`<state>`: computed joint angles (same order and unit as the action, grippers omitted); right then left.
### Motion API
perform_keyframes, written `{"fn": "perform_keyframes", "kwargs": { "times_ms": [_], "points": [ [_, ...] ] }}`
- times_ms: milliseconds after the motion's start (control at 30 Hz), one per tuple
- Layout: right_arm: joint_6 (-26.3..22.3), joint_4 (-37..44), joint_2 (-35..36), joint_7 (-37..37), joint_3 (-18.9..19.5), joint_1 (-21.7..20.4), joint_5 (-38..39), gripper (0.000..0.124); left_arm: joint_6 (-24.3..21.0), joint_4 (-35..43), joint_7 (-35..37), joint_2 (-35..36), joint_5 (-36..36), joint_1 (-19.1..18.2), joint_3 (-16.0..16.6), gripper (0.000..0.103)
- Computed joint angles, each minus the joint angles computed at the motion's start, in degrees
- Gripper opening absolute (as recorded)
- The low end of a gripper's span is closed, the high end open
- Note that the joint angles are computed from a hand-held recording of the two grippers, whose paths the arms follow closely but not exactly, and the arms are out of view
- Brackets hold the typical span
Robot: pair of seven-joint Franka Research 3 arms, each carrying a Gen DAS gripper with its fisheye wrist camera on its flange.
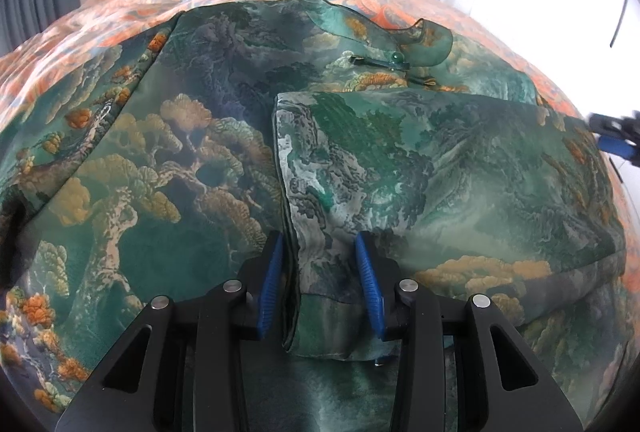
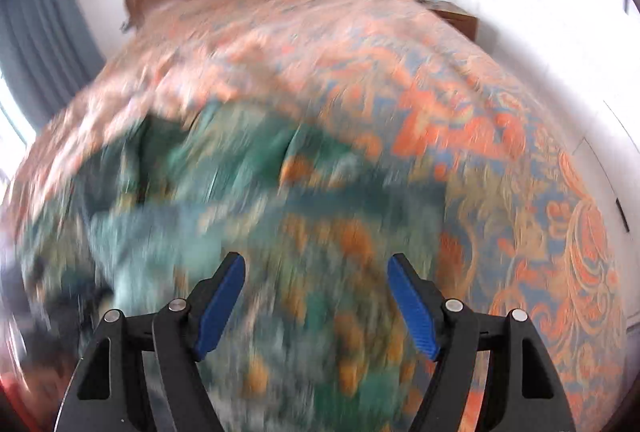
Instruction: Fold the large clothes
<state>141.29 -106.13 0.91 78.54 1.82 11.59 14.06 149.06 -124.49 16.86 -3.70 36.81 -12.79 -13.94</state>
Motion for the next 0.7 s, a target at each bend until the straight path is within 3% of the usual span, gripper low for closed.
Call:
{"fn": "perform_keyframes", "kwargs": {
  "times_ms": [133, 267, 333, 433, 533, 600, 700],
  "points": [
    [-1.7, 6.7, 7.3, 5.5, -0.2, 0.4, -1.2, 0.076, 0.2, -0.2, -0.3, 0.0, 0.3, 0.0, 0.0, 0.038],
    [-3.5, 8.2, 10.9, 8.1, -0.5, 0.8, -1.9, 0.076, 0.1, -0.3, -0.8, -0.2, 1.0, 0.1, -0.1, 0.038],
    [-2.0, 6.9, 10.8, 9.3, -0.6, 1.3, -3.1, 0.076, -0.1, -0.3, -1.0, -0.1, 1.3, 0.0, -0.2, 0.038],
    [3.1, 2.0, 7.1, 10.7, -0.8, 2.2, -6.0, 0.076, -1.1, 0.1, -1.3, -0.3, 1.6, -0.2, -0.3, 0.039],
    [11.5, -6.7, -0.1, 10.9, -0.3, 2.5, -9.0, 0.076, -5.8, 0.8, -3.0, -1.6, 2.1, -1.0, -1.3, 0.056],
    [15.3, -14.6, -7.2, 6.9, 0.4, 2.6, -5.2, 0.076, -6.9, 0.3, -3.1, -3.2, 0.8, -1.6, -1.7, 0.070],
    [9.7, -19.5, -13.1, 2.2, 0.8, 2.6, -3.1, 0.076, -7.6, -2.0, -0.7, -7.6, -3.0, -2.9, -2.1, 0.074]
  ]
}}
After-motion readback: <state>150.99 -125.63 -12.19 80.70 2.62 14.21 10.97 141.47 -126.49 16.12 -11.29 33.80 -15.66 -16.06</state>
